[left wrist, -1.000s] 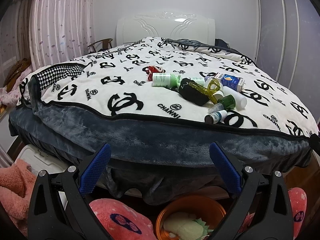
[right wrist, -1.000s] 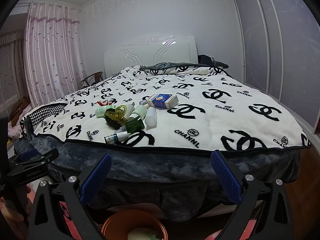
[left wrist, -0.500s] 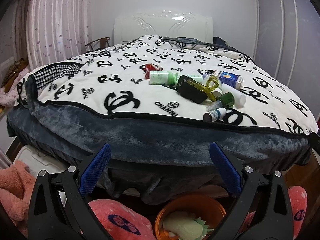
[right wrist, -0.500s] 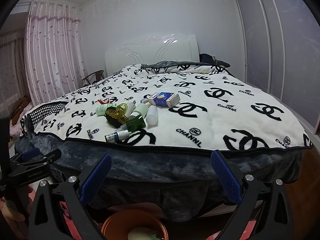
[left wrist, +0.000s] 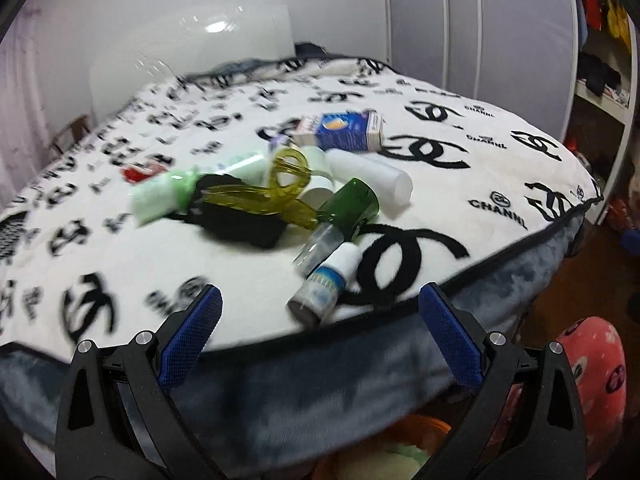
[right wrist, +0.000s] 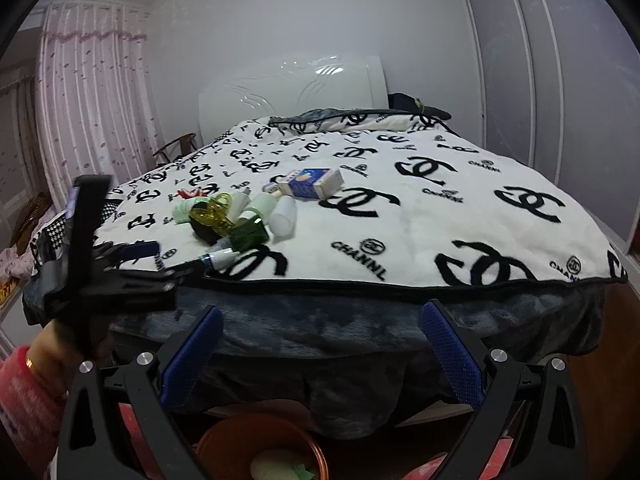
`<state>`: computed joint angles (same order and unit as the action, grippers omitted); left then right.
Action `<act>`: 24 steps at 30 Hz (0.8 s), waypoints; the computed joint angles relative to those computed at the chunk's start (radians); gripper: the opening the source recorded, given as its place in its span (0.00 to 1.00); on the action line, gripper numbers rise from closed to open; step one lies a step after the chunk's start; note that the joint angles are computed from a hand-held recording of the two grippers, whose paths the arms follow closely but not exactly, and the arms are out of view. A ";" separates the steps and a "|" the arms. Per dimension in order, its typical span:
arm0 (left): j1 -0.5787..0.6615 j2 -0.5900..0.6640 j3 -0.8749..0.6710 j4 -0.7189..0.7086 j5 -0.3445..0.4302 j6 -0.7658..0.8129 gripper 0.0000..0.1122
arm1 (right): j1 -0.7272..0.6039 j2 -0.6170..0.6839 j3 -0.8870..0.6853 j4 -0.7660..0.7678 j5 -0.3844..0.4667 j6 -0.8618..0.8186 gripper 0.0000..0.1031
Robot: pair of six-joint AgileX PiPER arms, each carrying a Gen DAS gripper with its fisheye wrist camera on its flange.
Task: Collect trash
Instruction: 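Grasp the small blue-labelled eye-drop bottle with the left tool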
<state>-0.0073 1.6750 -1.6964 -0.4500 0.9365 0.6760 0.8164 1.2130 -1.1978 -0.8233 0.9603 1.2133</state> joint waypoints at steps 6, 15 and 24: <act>-0.018 0.158 -0.175 0.064 0.109 -0.060 0.51 | -0.054 -0.019 0.037 0.036 -0.036 -0.010 0.95; 0.037 0.126 -0.121 -0.045 0.120 -0.015 0.21 | -0.093 0.005 0.041 0.081 -0.085 -0.038 0.95; 0.173 0.012 0.013 -0.249 0.136 0.083 0.21 | -0.245 0.231 -0.207 0.220 -0.200 -0.295 0.95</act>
